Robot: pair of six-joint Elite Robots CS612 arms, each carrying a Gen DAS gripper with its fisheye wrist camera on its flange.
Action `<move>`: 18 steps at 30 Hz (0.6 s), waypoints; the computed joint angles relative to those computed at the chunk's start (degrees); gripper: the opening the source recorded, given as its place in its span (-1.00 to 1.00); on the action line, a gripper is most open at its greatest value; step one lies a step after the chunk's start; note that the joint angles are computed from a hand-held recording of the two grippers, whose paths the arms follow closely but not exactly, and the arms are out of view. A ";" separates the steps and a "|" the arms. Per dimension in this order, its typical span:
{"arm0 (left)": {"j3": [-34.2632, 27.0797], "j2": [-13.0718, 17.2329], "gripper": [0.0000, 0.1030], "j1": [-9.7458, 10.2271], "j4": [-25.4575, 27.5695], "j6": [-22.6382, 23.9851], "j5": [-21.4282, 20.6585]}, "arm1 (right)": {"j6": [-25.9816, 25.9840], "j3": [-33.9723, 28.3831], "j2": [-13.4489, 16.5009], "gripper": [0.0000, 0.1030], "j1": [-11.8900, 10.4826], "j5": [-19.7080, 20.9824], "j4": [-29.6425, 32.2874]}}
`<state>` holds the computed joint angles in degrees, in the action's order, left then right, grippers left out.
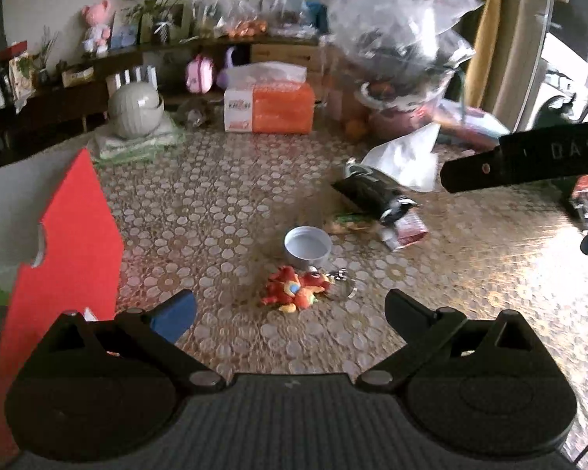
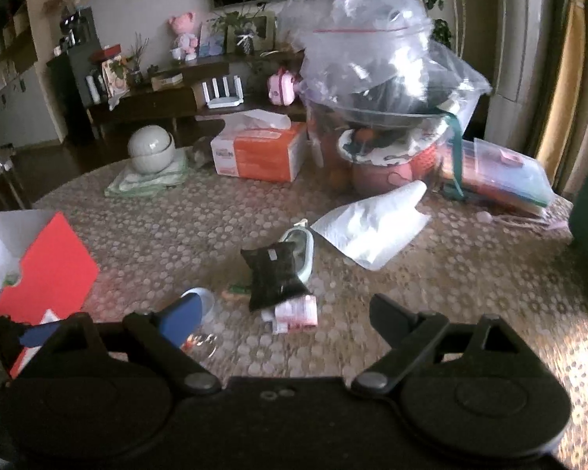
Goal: Organize objects
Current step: 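Grasp the orange dragon keychain with the left tool while the right tool grasps the black snack packet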
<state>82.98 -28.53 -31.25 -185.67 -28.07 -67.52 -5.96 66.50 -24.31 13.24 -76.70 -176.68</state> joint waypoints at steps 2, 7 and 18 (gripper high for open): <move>-1.72 1.01 0.99 0.27 1.71 0.09 0.23 | -0.70 -2.51 1.33 0.77 0.27 -0.46 1.54; -5.21 3.19 0.98 1.02 4.67 0.44 0.13 | -1.68 -8.11 4.19 0.76 0.71 -1.27 4.73; -8.81 5.59 0.91 1.38 5.74 3.06 0.71 | -3.16 -16.87 8.89 0.73 1.62 -3.13 10.17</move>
